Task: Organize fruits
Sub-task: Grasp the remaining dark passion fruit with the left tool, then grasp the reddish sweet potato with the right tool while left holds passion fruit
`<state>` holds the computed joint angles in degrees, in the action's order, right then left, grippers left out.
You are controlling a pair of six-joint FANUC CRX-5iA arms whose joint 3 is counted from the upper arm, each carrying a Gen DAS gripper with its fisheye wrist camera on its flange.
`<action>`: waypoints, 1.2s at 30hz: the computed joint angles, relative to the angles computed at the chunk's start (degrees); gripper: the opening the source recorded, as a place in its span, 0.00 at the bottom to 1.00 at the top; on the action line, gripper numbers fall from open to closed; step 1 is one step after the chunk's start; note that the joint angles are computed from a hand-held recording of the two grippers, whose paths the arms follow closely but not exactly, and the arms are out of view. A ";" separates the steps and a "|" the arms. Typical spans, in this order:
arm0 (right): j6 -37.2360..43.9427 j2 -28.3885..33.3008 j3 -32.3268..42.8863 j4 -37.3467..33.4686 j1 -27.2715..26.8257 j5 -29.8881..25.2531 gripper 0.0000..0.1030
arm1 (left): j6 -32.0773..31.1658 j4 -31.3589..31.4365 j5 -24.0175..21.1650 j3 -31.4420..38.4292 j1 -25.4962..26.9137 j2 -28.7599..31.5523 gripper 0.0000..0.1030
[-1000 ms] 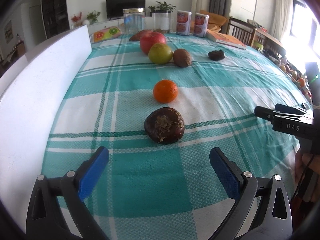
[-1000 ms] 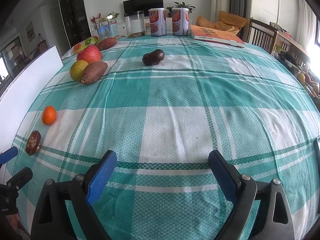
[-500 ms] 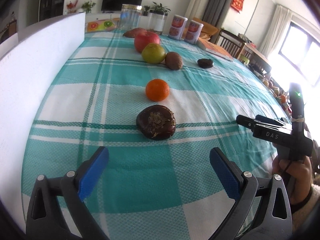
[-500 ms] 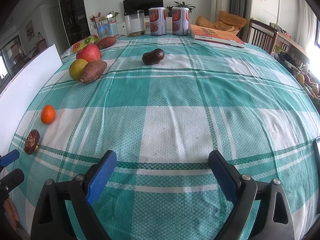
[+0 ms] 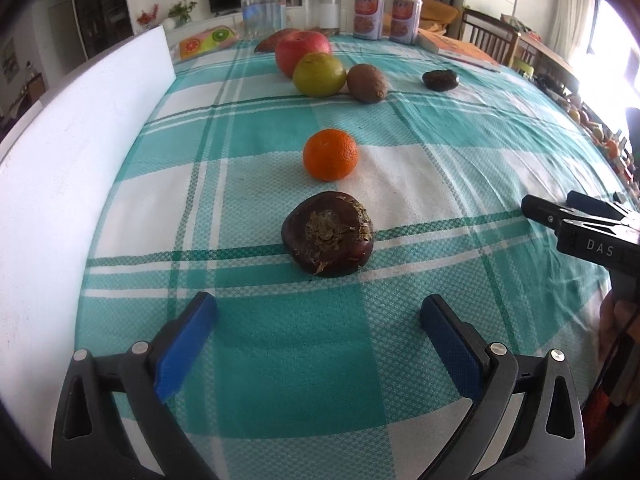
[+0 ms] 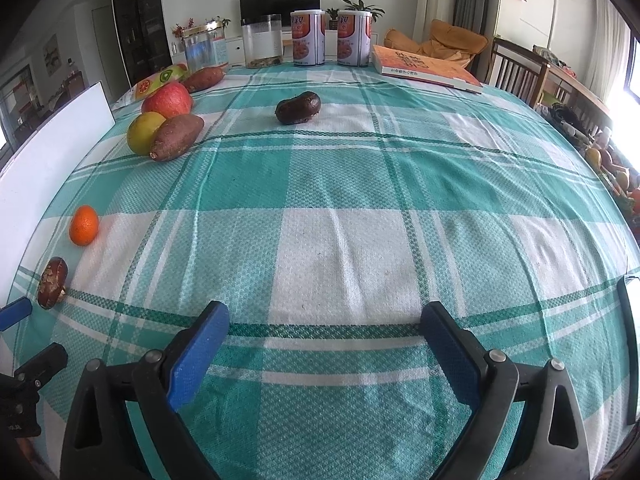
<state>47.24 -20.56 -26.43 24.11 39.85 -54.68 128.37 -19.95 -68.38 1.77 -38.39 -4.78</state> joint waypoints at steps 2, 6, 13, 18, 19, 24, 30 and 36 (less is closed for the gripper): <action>0.23 0.31 0.45 -0.62 -0.25 -0.43 0.99 | -1.67 1.08 0.52 -0.28 0.87 -0.11 1.00; 0.37 0.45 0.63 -0.86 -0.22 -0.63 1.00 | -3.85 1.62 2.88 -1.70 1.53 -0.93 1.00; 0.24 0.46 0.58 -0.73 -0.17 -0.62 1.00 | -5.69 3.82 5.80 -3.93 2.76 -2.67 0.99; 0.23 0.44 0.56 -0.75 -0.14 -0.63 1.00 | -7.61 12.38 10.17 -7.19 7.99 -4.58 0.99; 0.23 0.44 0.56 -0.75 -0.14 -0.63 1.00 | -7.38 12.65 9.54 -6.33 8.16 -3.84 0.98; 0.21 0.43 0.55 -0.74 -0.12 -0.63 1.00 | -7.45 7.14 4.15 0.45 4.55 1.16 0.71; 0.89 0.63 0.84 -1.20 -0.27 -0.70 1.00 | -6.25 6.93 4.72 -1.21 5.01 -0.69 0.46; 13.99 7.33 13.09 -17.43 -6.90 -3.91 0.99 | -2.59 7.45 6.43 -6.78 6.33 -6.47 0.46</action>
